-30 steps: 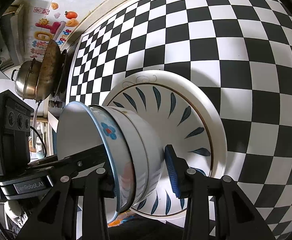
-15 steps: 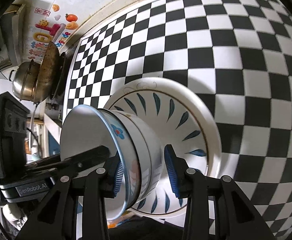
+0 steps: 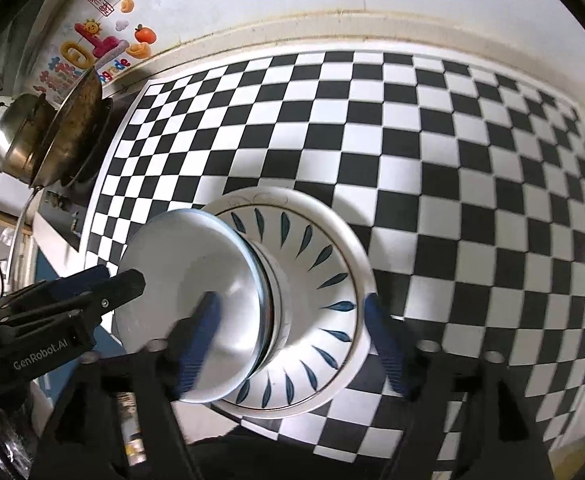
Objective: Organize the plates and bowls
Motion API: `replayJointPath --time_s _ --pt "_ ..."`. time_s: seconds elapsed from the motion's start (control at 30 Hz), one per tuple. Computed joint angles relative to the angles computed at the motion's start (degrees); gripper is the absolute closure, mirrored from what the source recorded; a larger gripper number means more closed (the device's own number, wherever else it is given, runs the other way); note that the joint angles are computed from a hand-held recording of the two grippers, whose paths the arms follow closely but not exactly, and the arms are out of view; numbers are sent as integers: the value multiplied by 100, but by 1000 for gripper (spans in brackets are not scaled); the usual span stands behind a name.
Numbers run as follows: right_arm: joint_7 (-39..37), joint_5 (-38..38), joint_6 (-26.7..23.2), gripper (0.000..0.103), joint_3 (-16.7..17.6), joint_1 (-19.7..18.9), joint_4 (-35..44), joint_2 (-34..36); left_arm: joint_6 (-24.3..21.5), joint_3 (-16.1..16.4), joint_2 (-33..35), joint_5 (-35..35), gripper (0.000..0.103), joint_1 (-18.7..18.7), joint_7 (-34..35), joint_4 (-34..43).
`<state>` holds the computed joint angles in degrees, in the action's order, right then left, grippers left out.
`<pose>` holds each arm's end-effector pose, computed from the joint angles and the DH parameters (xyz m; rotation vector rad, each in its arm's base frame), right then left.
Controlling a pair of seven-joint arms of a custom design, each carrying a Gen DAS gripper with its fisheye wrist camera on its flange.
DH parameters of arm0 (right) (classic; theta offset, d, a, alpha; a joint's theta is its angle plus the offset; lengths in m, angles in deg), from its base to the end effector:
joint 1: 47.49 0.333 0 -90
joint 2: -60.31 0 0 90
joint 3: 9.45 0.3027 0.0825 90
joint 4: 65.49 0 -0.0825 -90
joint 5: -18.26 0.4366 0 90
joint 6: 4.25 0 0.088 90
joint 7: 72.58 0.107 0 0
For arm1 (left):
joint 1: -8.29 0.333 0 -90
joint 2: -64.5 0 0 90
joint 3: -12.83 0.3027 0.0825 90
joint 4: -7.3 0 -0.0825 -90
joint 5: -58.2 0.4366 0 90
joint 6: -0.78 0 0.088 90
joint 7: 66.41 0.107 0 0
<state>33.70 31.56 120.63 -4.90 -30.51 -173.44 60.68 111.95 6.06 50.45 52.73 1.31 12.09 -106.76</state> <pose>0.5922 0.2428 0.4997 -1.9593 1.9866 0.0859 0.5397 -0.1435 0.5632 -2.1616 2.1891 -0.3044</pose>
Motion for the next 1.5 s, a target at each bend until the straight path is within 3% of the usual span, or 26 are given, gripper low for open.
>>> replayJointPath --time_s 0.07,0.23,0.3,0.9,1.3,1.5 --pt "162 -127 20 20 2 4 -17 -70 10 -4 -38 60 30 6 38 -27" --pt "646 -532 -51 18 40 29 -24 -181 172 20 -116 29 28 -6 167 -88" --pt "806 -651 -44 17 61 44 -49 -231 254 23 -157 20 15 -20 241 -114" --pt "2569 -1943 -46 16 372 133 -483 -1098 484 126 -956 27 14 -152 959 -406" --pt "2988 -2435 -292 15 947 49 -1120 -2811 695 158 -2592 367 14 -343 657 -993" --pt "2915 -2389 -721 13 1246 30 -1305 -3730 259 184 -3617 438 14 -465 310 -1319"
